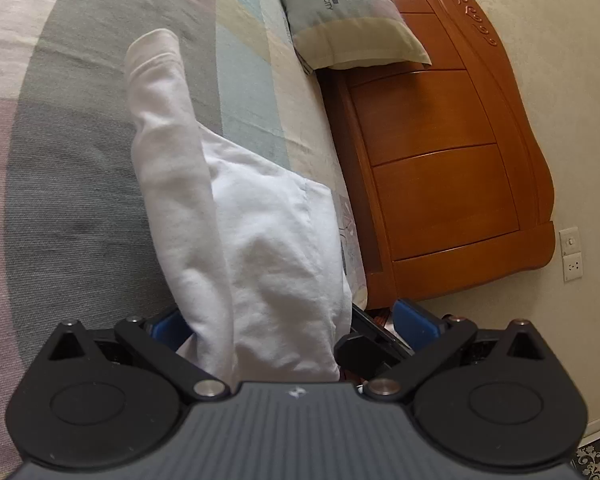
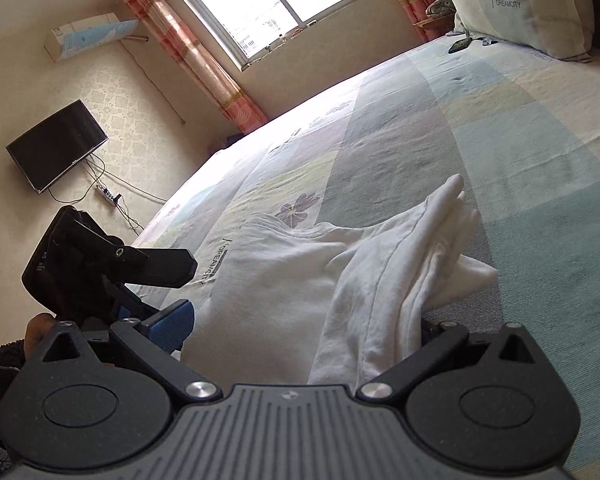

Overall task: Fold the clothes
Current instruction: 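Lift the shirt end with both grippers and fold it over the rest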

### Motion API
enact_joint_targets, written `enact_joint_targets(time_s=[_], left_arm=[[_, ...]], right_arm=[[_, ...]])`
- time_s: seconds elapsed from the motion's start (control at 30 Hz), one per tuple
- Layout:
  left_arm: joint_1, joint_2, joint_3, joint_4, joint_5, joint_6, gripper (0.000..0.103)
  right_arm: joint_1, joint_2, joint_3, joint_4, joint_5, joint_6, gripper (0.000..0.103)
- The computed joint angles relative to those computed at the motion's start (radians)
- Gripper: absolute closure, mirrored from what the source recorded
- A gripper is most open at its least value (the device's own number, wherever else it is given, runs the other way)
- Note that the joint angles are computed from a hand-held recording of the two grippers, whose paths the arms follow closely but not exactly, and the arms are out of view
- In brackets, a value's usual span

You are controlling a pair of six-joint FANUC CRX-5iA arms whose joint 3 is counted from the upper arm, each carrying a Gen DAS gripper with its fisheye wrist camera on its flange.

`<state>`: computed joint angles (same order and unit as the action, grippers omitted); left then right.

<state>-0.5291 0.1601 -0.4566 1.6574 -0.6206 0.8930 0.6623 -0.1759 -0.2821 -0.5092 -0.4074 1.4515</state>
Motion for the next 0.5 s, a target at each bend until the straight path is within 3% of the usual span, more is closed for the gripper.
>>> enact_joint_targets(time_s=[0.3, 0.5], left_arm=[[-0.021, 0.203, 0.25, -0.07, -0.058, 0.073, 0.001], [-0.031, 0.389, 0.491, -0.158, -0.141, 0.158, 0.001]], right_arm=[[-0.126, -0.02, 0.007, -0.006, -0.052, 0.066, 0.0], [-0.218, -0.017, 0.008, 0.052, -0.076, 0.102, 0.0]])
